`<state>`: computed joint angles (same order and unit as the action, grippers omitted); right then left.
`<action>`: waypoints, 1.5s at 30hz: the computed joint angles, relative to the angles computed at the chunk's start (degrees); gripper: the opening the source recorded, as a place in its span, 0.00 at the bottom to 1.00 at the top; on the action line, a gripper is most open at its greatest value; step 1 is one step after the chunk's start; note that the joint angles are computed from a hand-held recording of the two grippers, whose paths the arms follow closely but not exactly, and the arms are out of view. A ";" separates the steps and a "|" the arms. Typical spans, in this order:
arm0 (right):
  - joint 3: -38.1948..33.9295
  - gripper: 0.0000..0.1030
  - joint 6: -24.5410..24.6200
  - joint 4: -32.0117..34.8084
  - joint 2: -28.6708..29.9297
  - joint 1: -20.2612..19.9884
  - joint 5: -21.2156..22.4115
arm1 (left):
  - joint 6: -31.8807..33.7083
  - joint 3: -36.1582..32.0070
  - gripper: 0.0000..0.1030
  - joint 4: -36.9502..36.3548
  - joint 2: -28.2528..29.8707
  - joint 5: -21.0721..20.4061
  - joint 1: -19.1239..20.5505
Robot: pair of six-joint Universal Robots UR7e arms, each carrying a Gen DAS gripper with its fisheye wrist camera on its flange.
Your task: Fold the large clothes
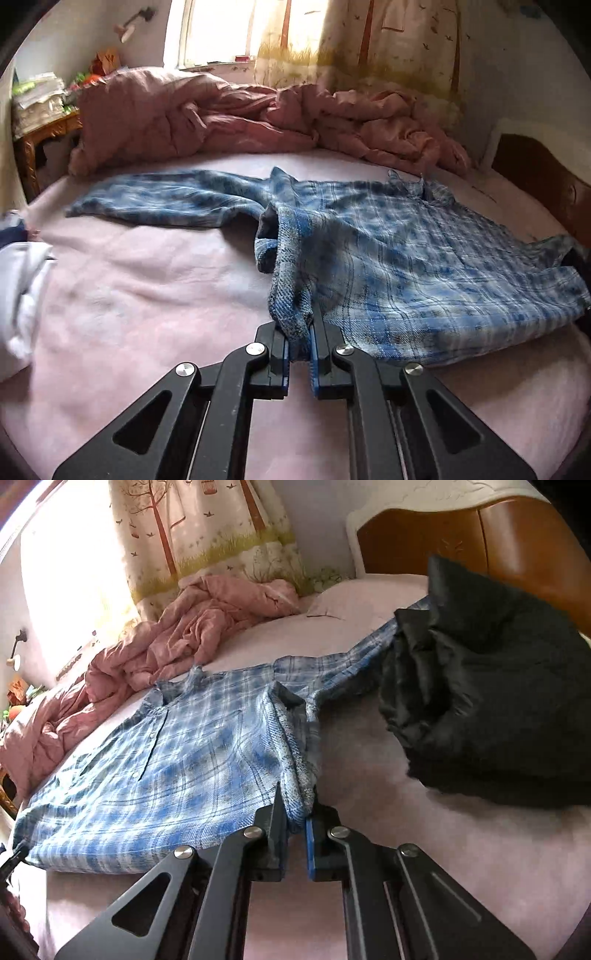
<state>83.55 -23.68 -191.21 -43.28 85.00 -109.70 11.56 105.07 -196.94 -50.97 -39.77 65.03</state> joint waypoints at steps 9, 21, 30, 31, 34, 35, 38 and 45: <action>18.20 0.07 -9.48 -19.30 -5.73 3.85 -9.75 | -8.23 14.06 0.08 2.52 -9.33 5.42 -4.85; 27.49 0.10 -7.25 -21.46 -9.44 2.76 -11.29 | -0.38 18.27 0.16 -6.65 -5.78 16.96 -8.83; 26.31 0.23 -18.47 -36.84 -5.77 7.57 -15.30 | 3.66 17.55 0.44 -12.62 -6.03 9.87 -11.80; 26.96 0.23 -15.23 -34.62 -6.84 7.71 -13.90 | 2.35 16.92 0.44 -11.62 -5.82 8.19 -11.67; 28.72 0.23 -7.64 -26.47 -9.66 7.46 -6.90 | -1.57 14.63 0.44 -7.92 -3.97 4.75 -11.61; 28.93 0.23 -7.43 -25.16 -9.71 7.54 -5.76 | -2.44 13.78 0.44 -6.42 -3.25 2.86 -11.19; 28.26 0.23 -11.13 -25.31 -7.00 8.45 -5.83 | -4.23 11.83 0.44 -2.21 -0.34 1.00 -10.50; 26.57 0.38 -16.03 -26.49 0.03 7.48 -7.41 | -0.84 10.83 0.44 -6.12 6.19 -0.38 -9.20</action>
<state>110.12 -39.70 -217.69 -43.25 92.48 -117.11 10.72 115.91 -203.06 -44.78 -40.15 55.83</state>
